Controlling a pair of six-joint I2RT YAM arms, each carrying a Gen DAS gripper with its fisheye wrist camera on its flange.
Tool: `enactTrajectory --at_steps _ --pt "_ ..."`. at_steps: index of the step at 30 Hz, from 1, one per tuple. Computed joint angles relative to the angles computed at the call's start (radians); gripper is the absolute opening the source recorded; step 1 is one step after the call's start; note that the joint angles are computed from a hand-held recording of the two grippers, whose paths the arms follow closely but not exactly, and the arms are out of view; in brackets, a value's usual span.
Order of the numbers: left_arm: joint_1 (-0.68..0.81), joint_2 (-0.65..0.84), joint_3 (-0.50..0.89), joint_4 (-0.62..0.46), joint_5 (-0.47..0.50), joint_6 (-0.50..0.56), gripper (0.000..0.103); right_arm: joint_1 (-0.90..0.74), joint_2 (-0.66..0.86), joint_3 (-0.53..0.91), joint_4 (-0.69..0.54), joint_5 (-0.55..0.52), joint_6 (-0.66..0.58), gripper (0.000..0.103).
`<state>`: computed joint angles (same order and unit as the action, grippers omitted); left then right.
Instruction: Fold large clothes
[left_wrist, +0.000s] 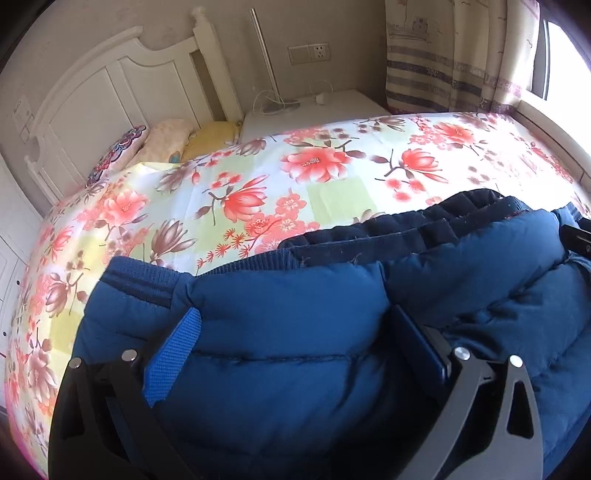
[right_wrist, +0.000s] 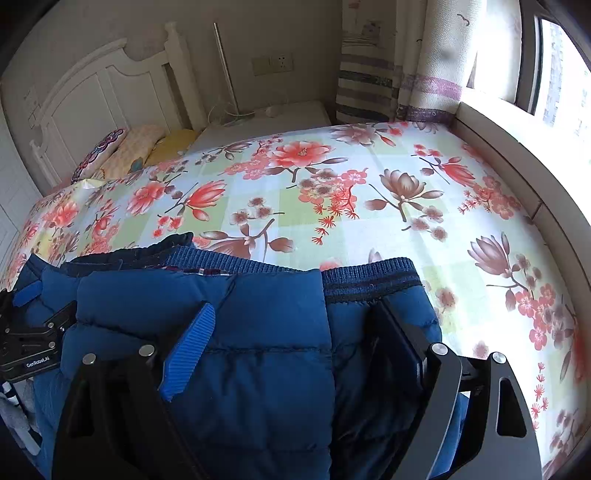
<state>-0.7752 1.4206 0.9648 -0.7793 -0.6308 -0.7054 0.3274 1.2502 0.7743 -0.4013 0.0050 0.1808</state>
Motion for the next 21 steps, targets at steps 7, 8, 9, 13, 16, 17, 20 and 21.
enactTrajectory --at_steps 7,8,9,13,16,17,20,21 --pt "-0.030 0.021 -0.004 -0.001 -0.055 -0.021 0.101 0.429 -0.248 0.023 -0.141 0.310 0.032 0.086" --pt "-0.030 0.021 -0.004 0.002 -0.054 -0.022 0.101 0.508 -0.227 0.030 -0.157 0.355 0.018 0.088" --pt "-0.031 0.022 -0.005 0.004 -0.054 -0.023 0.101 0.566 -0.189 0.027 -0.161 0.369 0.008 0.088" --pt "-0.030 0.006 -0.013 0.004 -0.052 -0.028 0.101 0.634 -0.050 -0.037 -0.075 0.444 0.023 0.089" --pt "-0.035 -0.015 -0.009 -0.033 -0.060 -0.047 0.101 0.568 -0.065 -0.043 -0.069 0.364 0.000 0.089" --pt "-0.054 -0.035 -0.007 -0.070 -0.083 -0.081 0.101 0.550 -0.076 -0.052 -0.062 0.344 -0.006 0.089" --pt "-0.157 -0.160 -0.026 -0.231 -0.164 -0.218 0.101 0.563 -0.095 -0.064 -0.060 0.354 0.009 0.089" --pt "-0.225 -0.204 -0.036 -0.332 -0.210 -0.308 0.101 0.557 -0.093 -0.065 -0.055 0.351 0.004 0.089"
